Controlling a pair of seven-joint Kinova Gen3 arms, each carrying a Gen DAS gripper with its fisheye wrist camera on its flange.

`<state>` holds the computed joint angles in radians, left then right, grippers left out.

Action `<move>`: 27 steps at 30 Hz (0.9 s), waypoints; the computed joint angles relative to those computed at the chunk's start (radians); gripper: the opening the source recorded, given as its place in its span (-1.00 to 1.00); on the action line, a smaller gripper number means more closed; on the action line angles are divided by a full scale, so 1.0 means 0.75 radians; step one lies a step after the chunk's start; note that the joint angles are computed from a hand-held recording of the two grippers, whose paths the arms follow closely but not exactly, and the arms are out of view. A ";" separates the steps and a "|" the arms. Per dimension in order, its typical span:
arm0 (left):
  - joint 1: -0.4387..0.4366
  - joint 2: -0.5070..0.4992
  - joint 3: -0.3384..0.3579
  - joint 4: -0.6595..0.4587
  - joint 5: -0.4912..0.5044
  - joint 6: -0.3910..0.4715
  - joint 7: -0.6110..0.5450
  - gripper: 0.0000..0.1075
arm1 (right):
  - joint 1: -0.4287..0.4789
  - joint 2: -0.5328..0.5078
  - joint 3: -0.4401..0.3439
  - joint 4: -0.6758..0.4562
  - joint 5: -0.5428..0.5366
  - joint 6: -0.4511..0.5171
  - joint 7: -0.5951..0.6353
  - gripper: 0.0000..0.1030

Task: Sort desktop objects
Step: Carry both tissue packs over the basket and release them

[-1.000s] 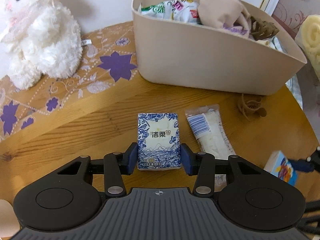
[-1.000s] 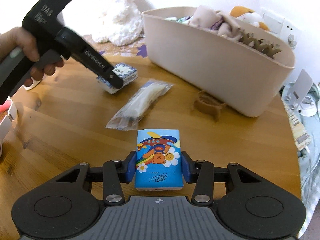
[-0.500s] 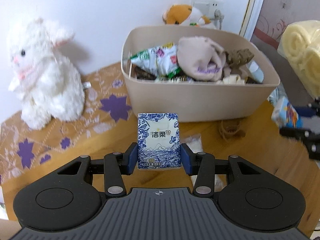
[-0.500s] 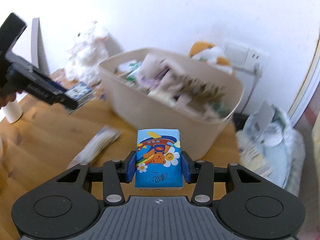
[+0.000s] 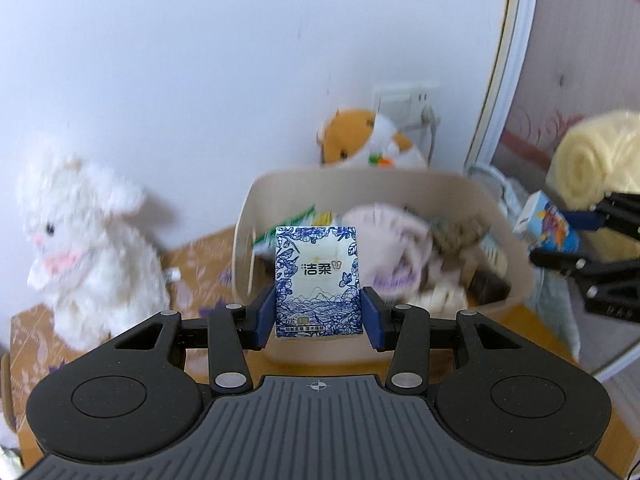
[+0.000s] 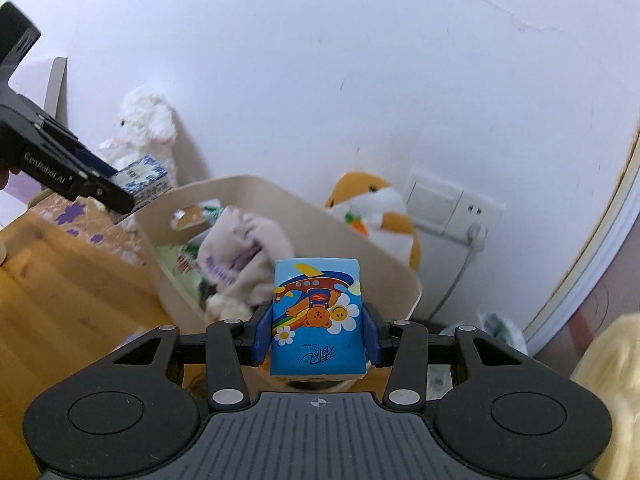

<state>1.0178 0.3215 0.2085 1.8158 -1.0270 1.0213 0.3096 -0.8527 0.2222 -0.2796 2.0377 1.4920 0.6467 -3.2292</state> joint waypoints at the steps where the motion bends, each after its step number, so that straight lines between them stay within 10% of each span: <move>1: -0.007 0.007 -0.006 -0.017 -0.008 0.002 -0.008 -0.15 | 0.007 0.004 0.006 -0.009 0.015 -0.005 0.008 -0.18; 27: -0.131 0.221 -0.195 -0.207 0.291 -0.169 -0.083 -0.14 | 0.074 0.253 0.165 -0.262 -0.081 -0.226 0.294 -0.17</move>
<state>0.9194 0.4870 0.0625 1.6603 -0.8090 0.8945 0.2477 -0.7973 0.4121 -0.1557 1.8409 1.4314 0.4769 -3.0084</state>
